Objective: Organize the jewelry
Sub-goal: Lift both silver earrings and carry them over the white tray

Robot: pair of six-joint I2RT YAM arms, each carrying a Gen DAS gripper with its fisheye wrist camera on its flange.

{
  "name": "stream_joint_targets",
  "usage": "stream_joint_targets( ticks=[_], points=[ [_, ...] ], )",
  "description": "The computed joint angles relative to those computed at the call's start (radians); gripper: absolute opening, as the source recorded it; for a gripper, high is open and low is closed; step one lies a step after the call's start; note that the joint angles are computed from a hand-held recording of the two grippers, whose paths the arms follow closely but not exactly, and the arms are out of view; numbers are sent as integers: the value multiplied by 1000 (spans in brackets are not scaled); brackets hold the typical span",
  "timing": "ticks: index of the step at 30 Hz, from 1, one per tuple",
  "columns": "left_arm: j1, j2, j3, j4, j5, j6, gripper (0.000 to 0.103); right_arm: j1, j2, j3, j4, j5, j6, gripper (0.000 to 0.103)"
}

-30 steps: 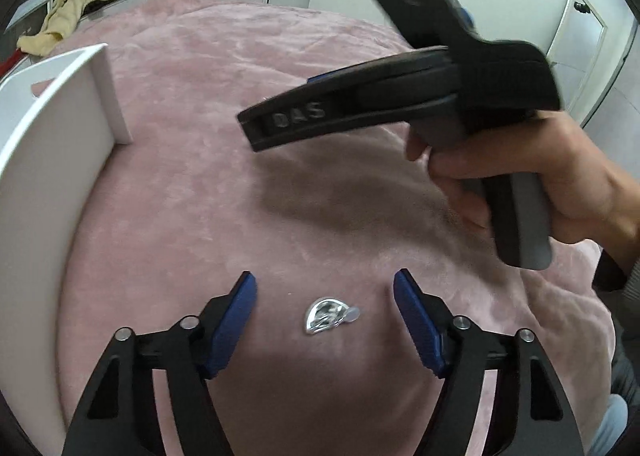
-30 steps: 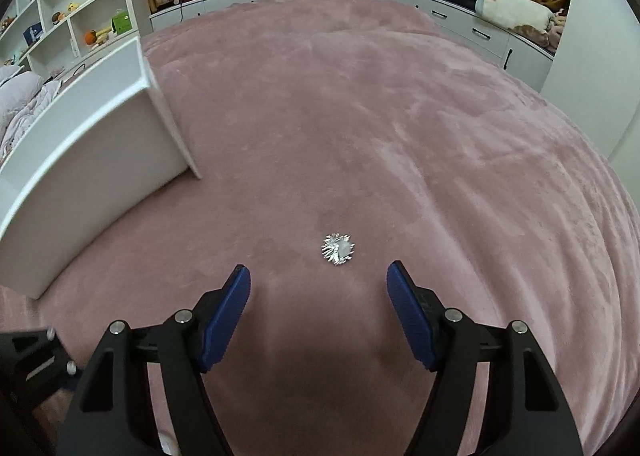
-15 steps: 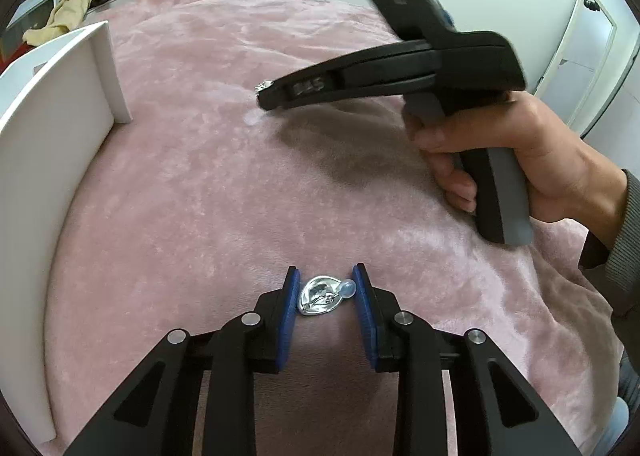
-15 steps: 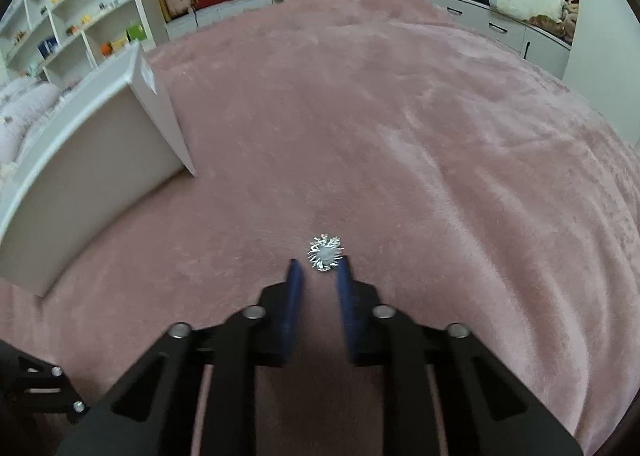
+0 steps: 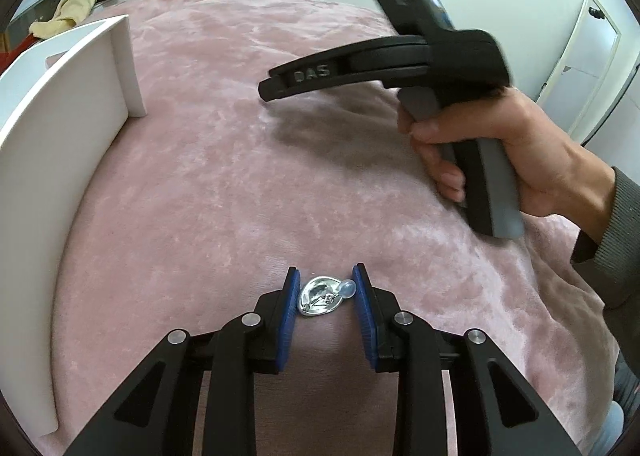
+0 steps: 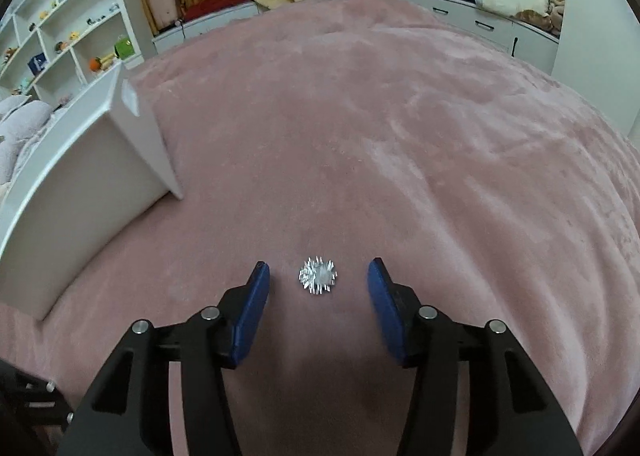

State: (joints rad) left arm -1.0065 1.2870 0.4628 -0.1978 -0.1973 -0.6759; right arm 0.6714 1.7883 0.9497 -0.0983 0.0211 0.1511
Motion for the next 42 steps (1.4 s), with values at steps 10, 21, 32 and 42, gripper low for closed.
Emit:
stream_joint_targets(
  ticks=[10, 21, 32, 42],
  points=[
    [30, -64, 12, -64, -2, 29, 32, -15, -111, -70, 12, -20, -1, 19],
    [49, -269, 83, -313, -51, 55, 32, 39, -291, 2, -233, 73, -2, 19],
    [205, -539, 232, -660, -60, 176, 32, 189, -337, 195, -476, 211, 54, 19],
    [747, -752, 321, -890, 201, 550, 32, 369, -159, 458, -559, 289, 102, 19]
  ],
)
